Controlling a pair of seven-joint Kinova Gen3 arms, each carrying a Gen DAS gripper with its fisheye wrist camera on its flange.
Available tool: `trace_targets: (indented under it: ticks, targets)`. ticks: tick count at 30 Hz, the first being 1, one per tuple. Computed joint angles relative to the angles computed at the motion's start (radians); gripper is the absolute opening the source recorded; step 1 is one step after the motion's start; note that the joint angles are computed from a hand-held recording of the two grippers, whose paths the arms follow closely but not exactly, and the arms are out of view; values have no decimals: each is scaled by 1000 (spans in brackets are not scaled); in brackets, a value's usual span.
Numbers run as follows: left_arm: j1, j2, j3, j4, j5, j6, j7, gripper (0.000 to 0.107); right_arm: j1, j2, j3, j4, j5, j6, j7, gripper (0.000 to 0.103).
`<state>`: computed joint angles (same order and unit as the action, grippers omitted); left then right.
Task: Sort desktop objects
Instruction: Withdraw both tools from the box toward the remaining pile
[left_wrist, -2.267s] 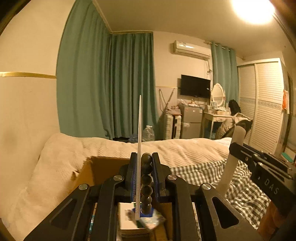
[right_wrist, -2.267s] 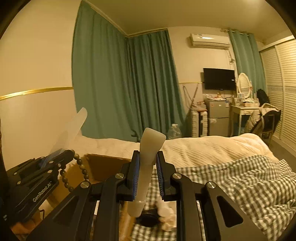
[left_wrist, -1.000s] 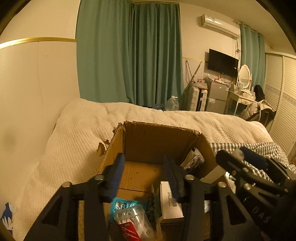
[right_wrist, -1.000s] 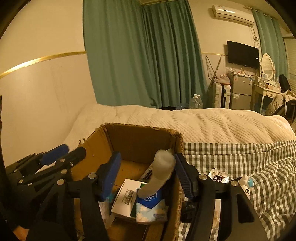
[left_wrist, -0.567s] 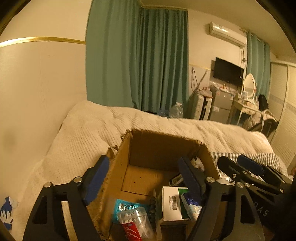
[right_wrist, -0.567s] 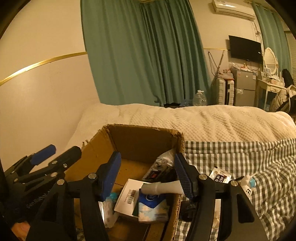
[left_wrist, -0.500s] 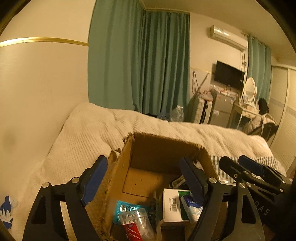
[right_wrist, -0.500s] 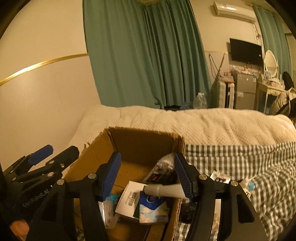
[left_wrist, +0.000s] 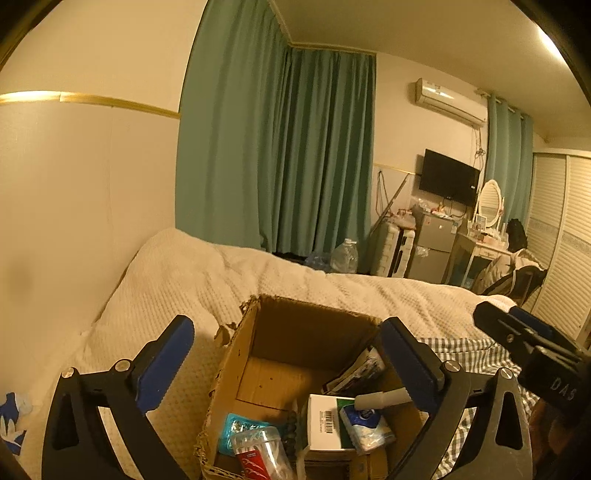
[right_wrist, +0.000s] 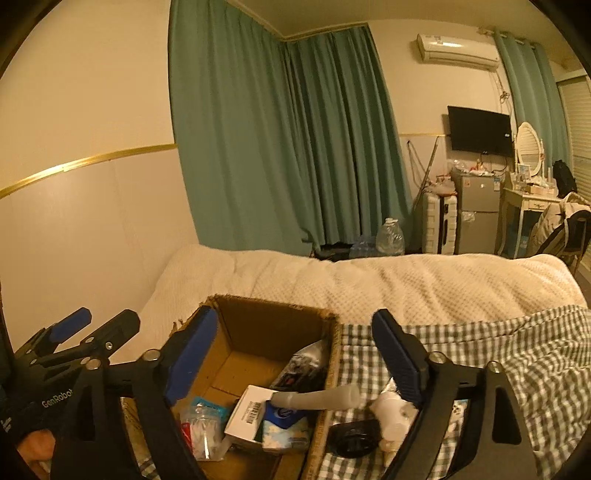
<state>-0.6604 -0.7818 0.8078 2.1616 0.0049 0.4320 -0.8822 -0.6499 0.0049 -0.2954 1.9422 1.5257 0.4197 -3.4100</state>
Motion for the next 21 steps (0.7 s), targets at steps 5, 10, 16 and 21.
trace_targets:
  ticks: [5,10,16,21]
  targets:
    - [0,-29,17,-18,8,6,2,103,20,-47,3,27,-24,12,27,92]
    - [-5,-51,41,-36,26,10,-2,103,55,-83,1,57,-54,24,56,96]
    - [-17,-72,90,-58,60,-1,-13,103,112,-118,8,96,-82,6,73,96]
    - [-35,-84,141,-79,98,-13,-25,103,154,-142,6,127,-103,-2,112,97]
